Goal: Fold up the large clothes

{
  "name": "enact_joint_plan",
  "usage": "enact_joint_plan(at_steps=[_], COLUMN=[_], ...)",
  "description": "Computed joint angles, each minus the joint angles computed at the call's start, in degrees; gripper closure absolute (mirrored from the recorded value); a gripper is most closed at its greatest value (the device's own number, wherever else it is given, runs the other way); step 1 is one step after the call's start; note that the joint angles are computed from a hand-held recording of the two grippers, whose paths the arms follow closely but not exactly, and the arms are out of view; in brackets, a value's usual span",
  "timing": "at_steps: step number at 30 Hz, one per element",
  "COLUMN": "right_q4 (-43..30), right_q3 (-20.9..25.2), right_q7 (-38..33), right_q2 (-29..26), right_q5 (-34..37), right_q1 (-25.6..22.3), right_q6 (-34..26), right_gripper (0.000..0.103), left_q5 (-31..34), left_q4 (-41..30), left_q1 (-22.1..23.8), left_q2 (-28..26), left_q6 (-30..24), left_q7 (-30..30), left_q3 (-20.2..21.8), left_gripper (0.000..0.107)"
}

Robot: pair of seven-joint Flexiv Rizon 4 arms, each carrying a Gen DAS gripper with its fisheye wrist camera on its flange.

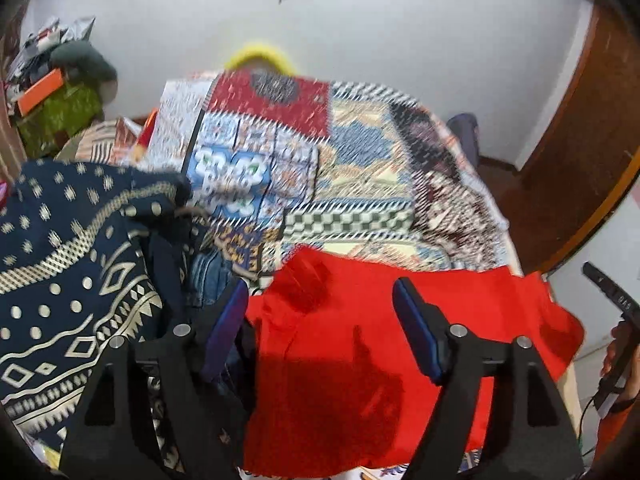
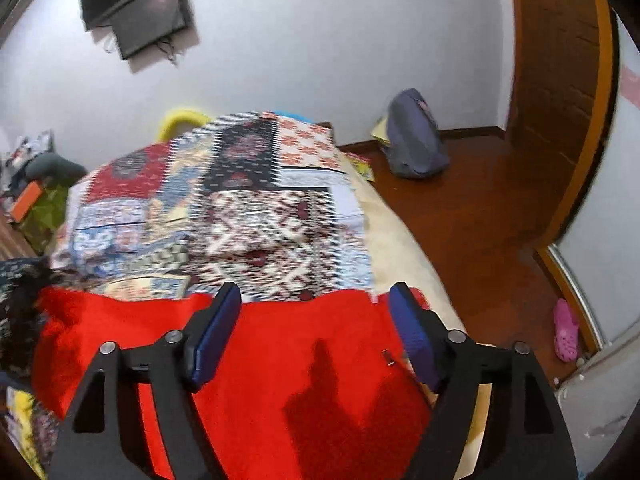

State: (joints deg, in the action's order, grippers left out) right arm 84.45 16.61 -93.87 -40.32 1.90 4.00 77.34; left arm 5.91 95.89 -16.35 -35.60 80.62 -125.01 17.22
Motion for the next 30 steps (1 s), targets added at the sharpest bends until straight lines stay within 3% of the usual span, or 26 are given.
enact_joint_plan(at_steps=[6,9,15,18,20,22,27,30], right_q4=[1.70,2.59,4.86,8.08,9.71,10.67,11.77,11.40], right_q3=[7.48,7.78,5.45,0.82,0.19,0.74,3.58,7.65], right_q7=[-8.65,-11.70,-15.13,-14.16,-14.82,-15.18,-15.77,-17.53], right_q2=[0.89,0.59,-0.78,-0.92,-1.10,-1.02,-0.52,-0.45], right_q5=[3.38,4.64,4.67,1.71,-0.01,-0.95,-0.88,1.64], right_q1=[-3.35,-2.15,2.10,6.06,6.16,5.17,0.86,-3.64], right_q6=[-3.24,-4.94,-7.34,-3.36,-0.77,0.54,1.50,-0.08], right_gripper=[0.029,0.029,0.029,0.029,0.027,0.022,0.021,0.018], left_q5=[-0.80,-1.67,-3.45,-2.86,-2.17,-1.84,-2.58,-3.44], left_q4=[0.88,-0.25,-4.20,-6.24,-6.05,-4.91,0.01,3.55], left_q1=[1.22,1.33,0.46,-1.98,-2.57,-2.95,-2.63,-2.30], left_q2=[0.23,-1.96,-7.75,-10.35,-11.16,-10.90,-8.48,-6.78], left_q6=[-0.14,-1.77,-5.34,-7.06,-5.68,-3.96,-0.71,1.19], left_q7=[5.07,8.35,12.70,12.09,11.55,10.96,10.26,10.03], left_q3=[-4.80,-7.27,-9.60,-7.24,-6.45,-5.72,-5.28,-5.20], left_gripper=[0.033,0.033,0.033,0.032,0.030,0.026,0.025,0.025])
